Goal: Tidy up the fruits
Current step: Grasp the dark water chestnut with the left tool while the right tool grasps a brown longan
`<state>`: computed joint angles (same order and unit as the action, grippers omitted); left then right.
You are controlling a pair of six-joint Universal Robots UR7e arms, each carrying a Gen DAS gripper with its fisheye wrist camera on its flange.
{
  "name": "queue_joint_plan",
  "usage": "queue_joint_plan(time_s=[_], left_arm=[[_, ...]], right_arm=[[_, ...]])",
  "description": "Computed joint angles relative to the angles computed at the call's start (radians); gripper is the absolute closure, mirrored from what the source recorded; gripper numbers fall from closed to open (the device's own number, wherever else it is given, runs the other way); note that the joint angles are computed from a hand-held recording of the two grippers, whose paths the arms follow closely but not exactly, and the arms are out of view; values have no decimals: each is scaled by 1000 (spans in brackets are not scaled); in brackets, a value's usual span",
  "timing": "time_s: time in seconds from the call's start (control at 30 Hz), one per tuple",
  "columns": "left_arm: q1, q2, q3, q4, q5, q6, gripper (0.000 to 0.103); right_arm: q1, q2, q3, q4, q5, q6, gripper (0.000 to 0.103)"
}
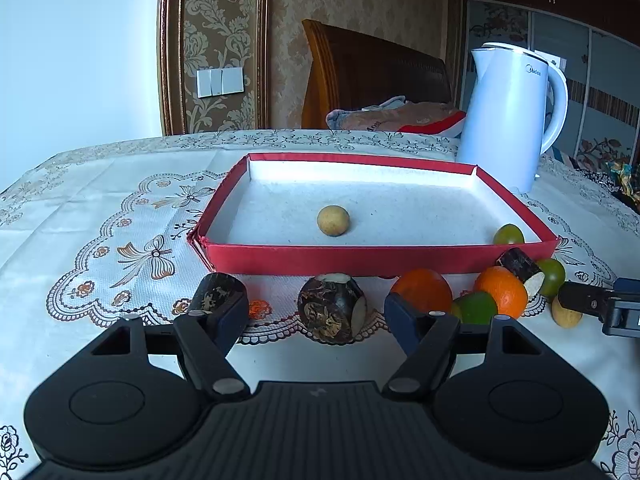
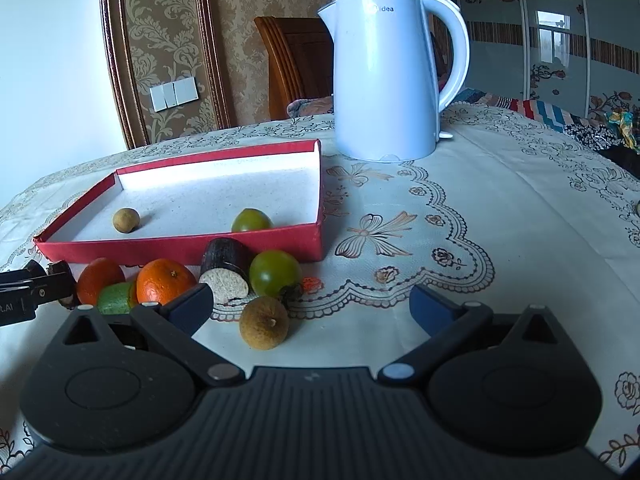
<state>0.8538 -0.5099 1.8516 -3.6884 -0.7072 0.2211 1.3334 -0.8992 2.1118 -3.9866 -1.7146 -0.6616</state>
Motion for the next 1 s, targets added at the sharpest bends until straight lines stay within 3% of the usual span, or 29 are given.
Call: queue_joint_plan(time_s=[0.2, 0.7, 0.83, 1.0], left_arm=[[8, -10, -1, 44, -2, -41, 28], [10, -13, -3, 61, 16, -71, 28], [17, -20, -7, 100, 19, -105, 24], [7, -2, -19, 101, 45, -69, 24]], right_arm=[[19, 13, -15, 8, -58, -23, 0], [28, 3, -15, 59, -103, -61, 0], [36, 8, -22, 73, -128, -74, 0], [36, 3, -21, 85, -122, -75, 0]])
